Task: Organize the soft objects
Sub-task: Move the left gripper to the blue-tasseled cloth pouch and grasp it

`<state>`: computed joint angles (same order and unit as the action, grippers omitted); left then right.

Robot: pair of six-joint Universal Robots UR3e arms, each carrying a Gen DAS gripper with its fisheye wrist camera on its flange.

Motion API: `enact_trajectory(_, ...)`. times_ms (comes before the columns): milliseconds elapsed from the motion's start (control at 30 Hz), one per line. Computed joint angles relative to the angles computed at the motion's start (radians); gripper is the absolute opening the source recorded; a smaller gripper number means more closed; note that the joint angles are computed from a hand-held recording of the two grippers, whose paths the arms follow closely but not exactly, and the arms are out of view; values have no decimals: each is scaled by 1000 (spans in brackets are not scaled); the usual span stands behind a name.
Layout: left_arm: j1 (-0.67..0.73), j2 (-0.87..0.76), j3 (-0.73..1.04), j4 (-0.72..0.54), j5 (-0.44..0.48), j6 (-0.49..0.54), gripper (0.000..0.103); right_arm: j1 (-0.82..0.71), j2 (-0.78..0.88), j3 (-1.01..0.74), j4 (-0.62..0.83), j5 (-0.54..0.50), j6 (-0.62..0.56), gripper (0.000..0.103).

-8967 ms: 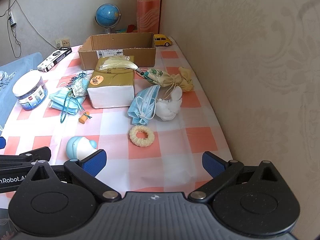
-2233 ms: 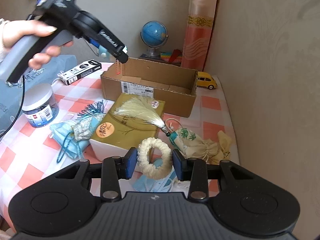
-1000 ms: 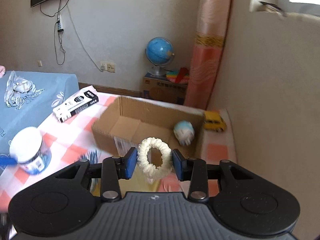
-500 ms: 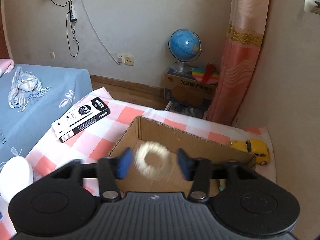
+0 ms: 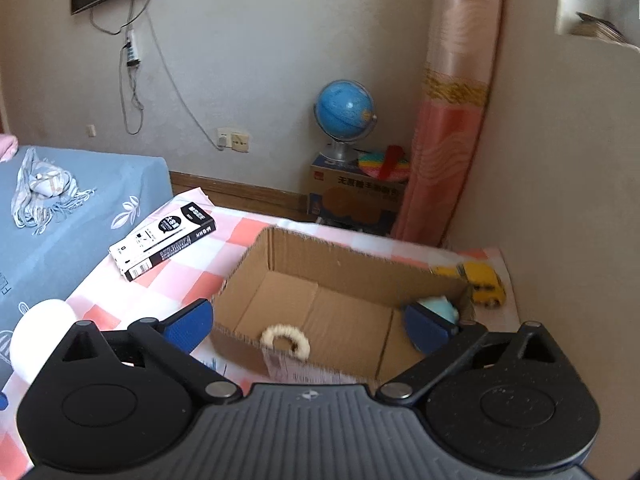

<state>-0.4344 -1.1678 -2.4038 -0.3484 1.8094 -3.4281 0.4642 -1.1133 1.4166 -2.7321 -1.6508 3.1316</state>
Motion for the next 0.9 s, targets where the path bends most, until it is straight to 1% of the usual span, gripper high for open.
enact_trajectory(100, -27, 9, 1, -11, 34, -19, 97, 15, -75, 111, -26, -18, 28, 103)
enact_trajectory(267, -53, 31, -16, -8, 52, -44, 97, 37, -207, 309, -80, -37, 72, 103)
enact_trajectory(433, -101, 20, -26, 13, 90, -38, 97, 56, -328, 487, -125, -82, 113, 103)
enact_trajectory(567, -115, 24, -31, 10, 84, -23, 97, 60, -432, 638, -164, -105, 147, 103)
enact_trajectory(633, -119, 23, -35, 14, 74, -15, 97, 51, -484, 718, -184, -96, 153, 103)
enact_trajectory(733, -101, 38, -59, 27, 35, -7, 97, 43, -542, 814, -203, -84, 168, 103)
enact_trajectory(833, -99, 31, -68, 36, 31, -11, 97, 26, -592, 907, -235, -48, 175, 103)
enact_trajectory(900, -97, 26, -71, 37, 28, -12, 97, 30, -597, 949, -263, -49, 178, 103)
